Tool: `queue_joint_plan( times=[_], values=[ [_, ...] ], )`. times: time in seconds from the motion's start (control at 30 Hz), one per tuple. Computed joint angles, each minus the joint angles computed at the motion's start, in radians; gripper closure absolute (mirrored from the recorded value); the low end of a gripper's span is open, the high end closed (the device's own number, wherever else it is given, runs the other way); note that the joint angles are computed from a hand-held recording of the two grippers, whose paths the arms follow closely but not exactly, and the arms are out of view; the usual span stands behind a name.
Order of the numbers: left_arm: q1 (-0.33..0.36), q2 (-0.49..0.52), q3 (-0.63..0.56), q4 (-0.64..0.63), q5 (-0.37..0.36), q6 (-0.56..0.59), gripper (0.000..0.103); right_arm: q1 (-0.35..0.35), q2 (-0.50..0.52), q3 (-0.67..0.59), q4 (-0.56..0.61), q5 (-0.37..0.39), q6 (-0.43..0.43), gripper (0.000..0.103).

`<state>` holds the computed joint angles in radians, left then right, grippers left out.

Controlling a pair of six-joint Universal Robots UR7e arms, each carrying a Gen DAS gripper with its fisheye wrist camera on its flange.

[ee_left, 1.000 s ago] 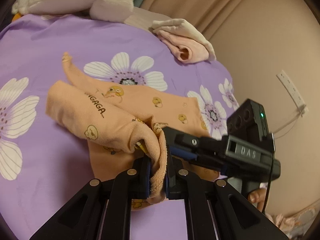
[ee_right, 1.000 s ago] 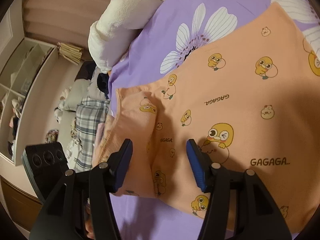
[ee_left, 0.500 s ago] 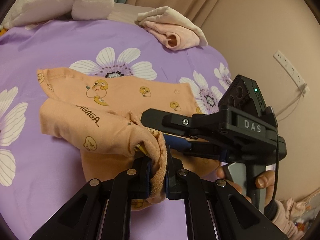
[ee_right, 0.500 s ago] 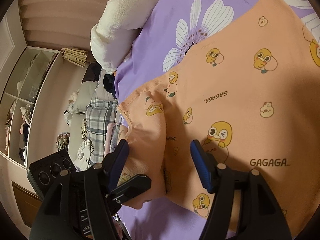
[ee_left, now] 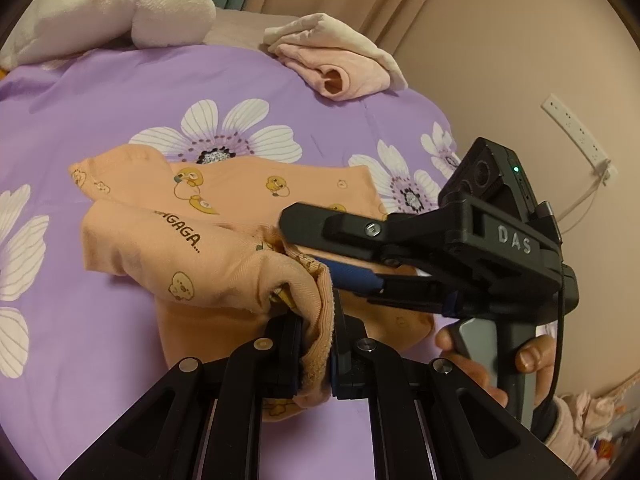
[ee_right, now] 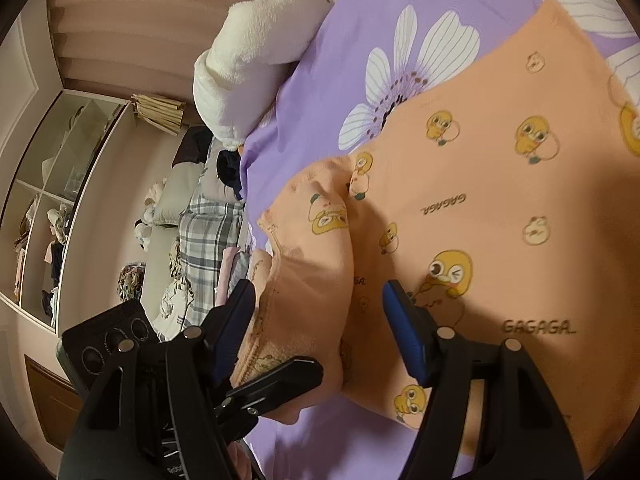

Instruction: Fold small clothes

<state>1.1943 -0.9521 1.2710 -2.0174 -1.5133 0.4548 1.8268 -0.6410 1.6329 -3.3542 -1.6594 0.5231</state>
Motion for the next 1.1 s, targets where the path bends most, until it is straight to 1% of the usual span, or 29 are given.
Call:
queue_joint_plan(
  times=[0.13,0.27,0.4,0.5,0.57,0.67,0.73,0.8,0.83,0.9,0.93,0.97,1.0,1.03,1.1],
  values=[
    [0.008,0.006,-0.012,0.013,-0.02,-0.009,0.096,-0.002,-0.012,0.016,-0.016,-0.014,0.009,0.036],
    [0.021,0.018,-0.04,0.031,-0.057,-0.027,0.096,-0.001,-0.018,0.023,-0.013,-0.03,0.014,0.036],
    [0.028,0.027,-0.059,0.054,-0.087,-0.033,0.096,-0.007,-0.02,0.027,-0.018,-0.018,0.008,0.036],
    [0.028,0.034,-0.065,0.076,-0.106,-0.025,0.096,-0.019,-0.022,0.019,0.018,0.002,0.013,0.036],
    [0.021,0.035,-0.061,0.08,-0.095,-0.019,0.096,-0.022,-0.024,0.016,0.037,0.002,0.011,0.035],
    [0.006,0.039,-0.053,0.093,-0.078,0.003,0.096,-0.029,-0.032,0.022,0.044,0.032,-0.001,0.034],
    [-0.005,0.045,-0.061,0.135,-0.07,0.036,0.096,-0.032,-0.041,0.023,0.067,0.047,-0.016,0.028],
    [-0.018,0.044,-0.05,0.152,-0.044,0.058,0.096,-0.034,-0.05,0.019,0.106,0.049,-0.027,0.026],
    [-0.021,0.045,-0.047,0.159,-0.031,0.058,0.093,-0.035,-0.053,0.015,0.127,0.053,-0.035,0.025],
    [-0.018,0.052,-0.055,0.174,-0.025,0.042,0.091,-0.038,-0.057,0.007,0.165,0.06,-0.046,0.024],
    [-0.011,0.059,-0.07,0.19,-0.038,0.027,0.085,-0.038,-0.06,0.003,0.182,0.055,-0.051,0.024],
    [-0.003,0.064,-0.084,0.207,-0.051,0.015,0.071,-0.036,-0.06,-0.003,0.201,0.044,-0.062,0.023],
    [0.006,0.071,-0.103,0.229,-0.068,0.0,0.063,-0.031,-0.06,-0.011,0.226,0.026,-0.07,0.023],
    [0.011,0.069,-0.105,0.23,-0.074,-0.008,0.052,-0.026,-0.059,-0.021,0.251,0.007,-0.076,0.023],
    [0.018,0.06,-0.105,0.222,-0.073,-0.013,0.05,-0.018,-0.057,-0.035,0.291,-0.02,-0.091,0.022]
  ],
)
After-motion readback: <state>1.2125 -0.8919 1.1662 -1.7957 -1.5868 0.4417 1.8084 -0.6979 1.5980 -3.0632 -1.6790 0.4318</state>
